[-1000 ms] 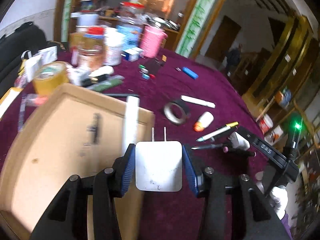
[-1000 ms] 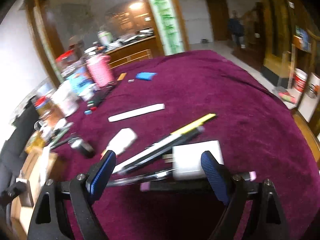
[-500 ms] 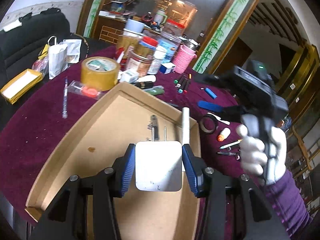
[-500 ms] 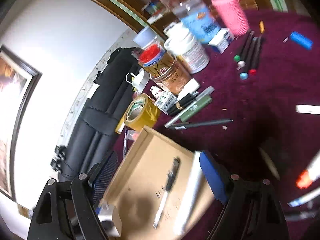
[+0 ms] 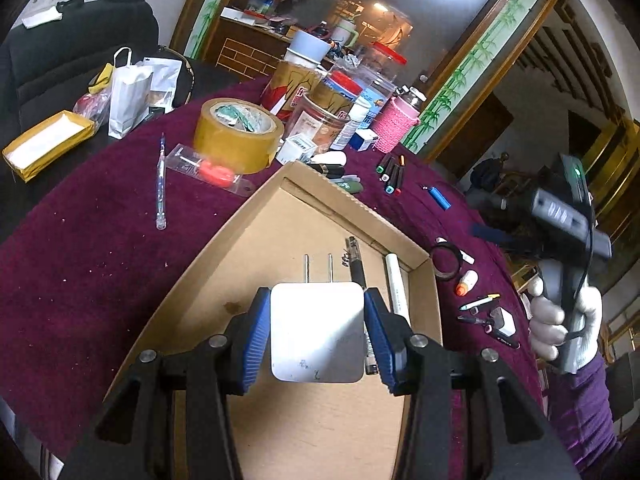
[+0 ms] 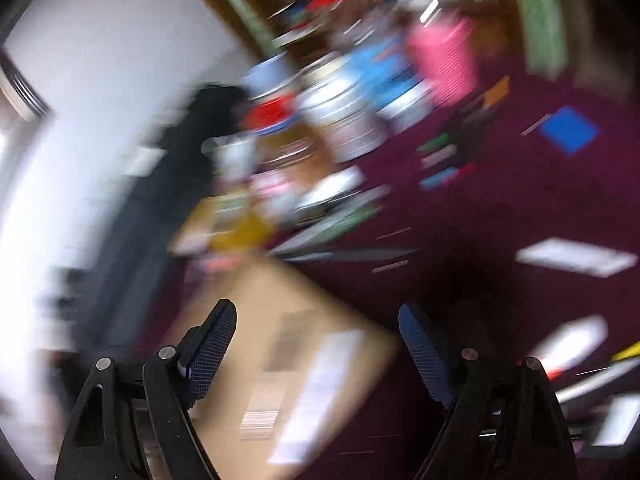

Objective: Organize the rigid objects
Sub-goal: 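Carry white charger toward tray with left tool while right tool grasps black tape roll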

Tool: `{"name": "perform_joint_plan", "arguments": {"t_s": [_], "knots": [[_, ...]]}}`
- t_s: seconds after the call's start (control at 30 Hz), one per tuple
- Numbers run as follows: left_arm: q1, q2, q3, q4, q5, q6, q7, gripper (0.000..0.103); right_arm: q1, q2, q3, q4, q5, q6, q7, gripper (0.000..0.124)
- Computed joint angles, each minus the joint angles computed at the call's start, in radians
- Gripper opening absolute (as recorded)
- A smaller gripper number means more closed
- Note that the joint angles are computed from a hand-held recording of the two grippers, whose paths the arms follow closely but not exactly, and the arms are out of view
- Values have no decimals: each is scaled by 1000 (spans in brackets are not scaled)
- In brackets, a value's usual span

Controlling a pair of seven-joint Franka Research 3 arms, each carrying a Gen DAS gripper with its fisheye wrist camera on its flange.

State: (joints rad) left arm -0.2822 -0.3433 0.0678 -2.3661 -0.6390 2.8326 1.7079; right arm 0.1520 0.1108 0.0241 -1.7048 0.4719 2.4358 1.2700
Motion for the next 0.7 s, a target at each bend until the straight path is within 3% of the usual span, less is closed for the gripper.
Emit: {"name": "perform_joint_plan", "arguments": {"t_s": [0.07, 0.23, 0.33, 0.4, 0.43, 0.7], "knots": [[0, 1, 1, -1, -1, 0, 2, 45, 20, -23, -20, -55, -192, 70, 79, 87], [13, 7, -11, 6, 17, -10, -12, 45, 37, -3, -23, -78, -385, 99, 141, 82], [27, 6, -27, 7, 49, -21, -40, 45, 58, 66, -32, -29, -491, 76, 205, 58], [37, 3, -38, 8, 76, -26, -63, 45, 68, 95, -45, -7, -540, 57, 238, 25], [40, 1, -41, 8, 88, -26, -71, 45, 67, 94, -48, -16, -545, 62, 252, 18], [91, 40, -86, 71, 275, -45, -164, 45, 18, -42, -17, -128, -321, 132, 174, 19]]}}
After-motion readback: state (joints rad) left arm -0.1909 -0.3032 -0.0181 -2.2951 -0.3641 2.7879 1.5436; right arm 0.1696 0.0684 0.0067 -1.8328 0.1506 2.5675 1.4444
